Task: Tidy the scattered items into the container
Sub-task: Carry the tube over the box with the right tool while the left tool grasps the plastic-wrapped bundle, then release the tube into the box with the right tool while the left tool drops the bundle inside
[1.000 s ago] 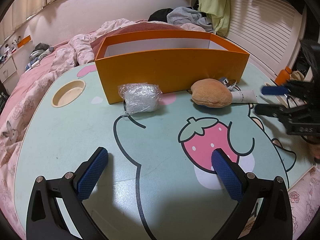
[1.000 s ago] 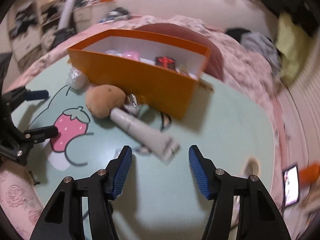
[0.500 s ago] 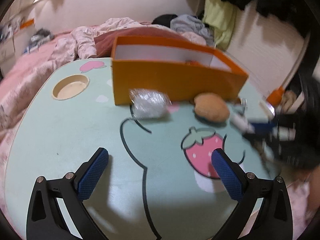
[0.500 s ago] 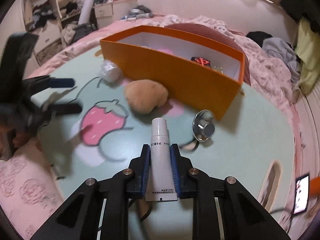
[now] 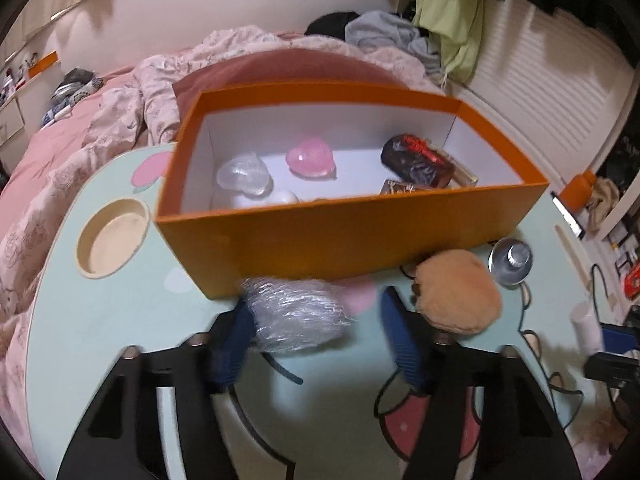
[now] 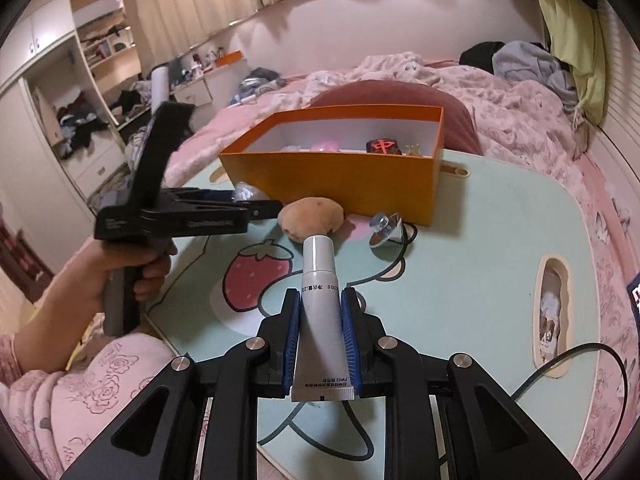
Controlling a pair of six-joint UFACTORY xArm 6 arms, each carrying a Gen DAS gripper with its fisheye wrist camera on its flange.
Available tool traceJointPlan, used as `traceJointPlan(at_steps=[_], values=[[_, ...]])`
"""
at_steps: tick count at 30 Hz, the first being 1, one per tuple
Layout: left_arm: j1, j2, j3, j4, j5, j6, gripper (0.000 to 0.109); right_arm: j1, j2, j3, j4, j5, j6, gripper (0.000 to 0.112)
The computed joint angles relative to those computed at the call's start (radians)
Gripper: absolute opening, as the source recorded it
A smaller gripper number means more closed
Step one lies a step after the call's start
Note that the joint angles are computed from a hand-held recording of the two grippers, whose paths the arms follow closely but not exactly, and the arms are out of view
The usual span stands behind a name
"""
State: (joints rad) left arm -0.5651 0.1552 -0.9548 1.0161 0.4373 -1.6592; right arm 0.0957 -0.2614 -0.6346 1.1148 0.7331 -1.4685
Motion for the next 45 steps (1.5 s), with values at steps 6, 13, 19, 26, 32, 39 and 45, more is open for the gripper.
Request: traceJointPlan(at_steps=[6,13,19,26,32,39,45], values=[[0.017,-0.052,0.061,0.071,-0.069,-0.07,0.034,0.0,-0.008,0.015,0.006,-0.006,-0.002,0.02],[0.005,-0.166,0.111,0.172,-0.06,-0.145,0.034,0.014,0.005,-0.021,0.02,-0.017,0.035,0.02],[0.044,-0.184,0.038,0.131,-0.042,-0.016,0.034,0.102,0.077,-0.147,-0.031,-0.151,0.173,0.02],[0.122,-0.07,-0.09,-0.077,-0.069,0.237,0.034,0.199,0.294,-0.375,-0.251,-0.272,0.455,0.02],[0.146,-0.001,-0.159,-0.138,-0.055,0.299,0.035,0.232,0.466,-0.519,-0.476,-0.319,0.715,0.02],[0.108,-0.029,-0.139,-0.064,0.033,0.224,0.061,0.247,0.416,-0.448,-0.403,-0.424,0.65,0.044],[0.06,-0.129,-0.033,0.033,0.02,0.113,0.061,0.265,0.243,-0.243,-0.329,-0.506,0.517,0.045]])
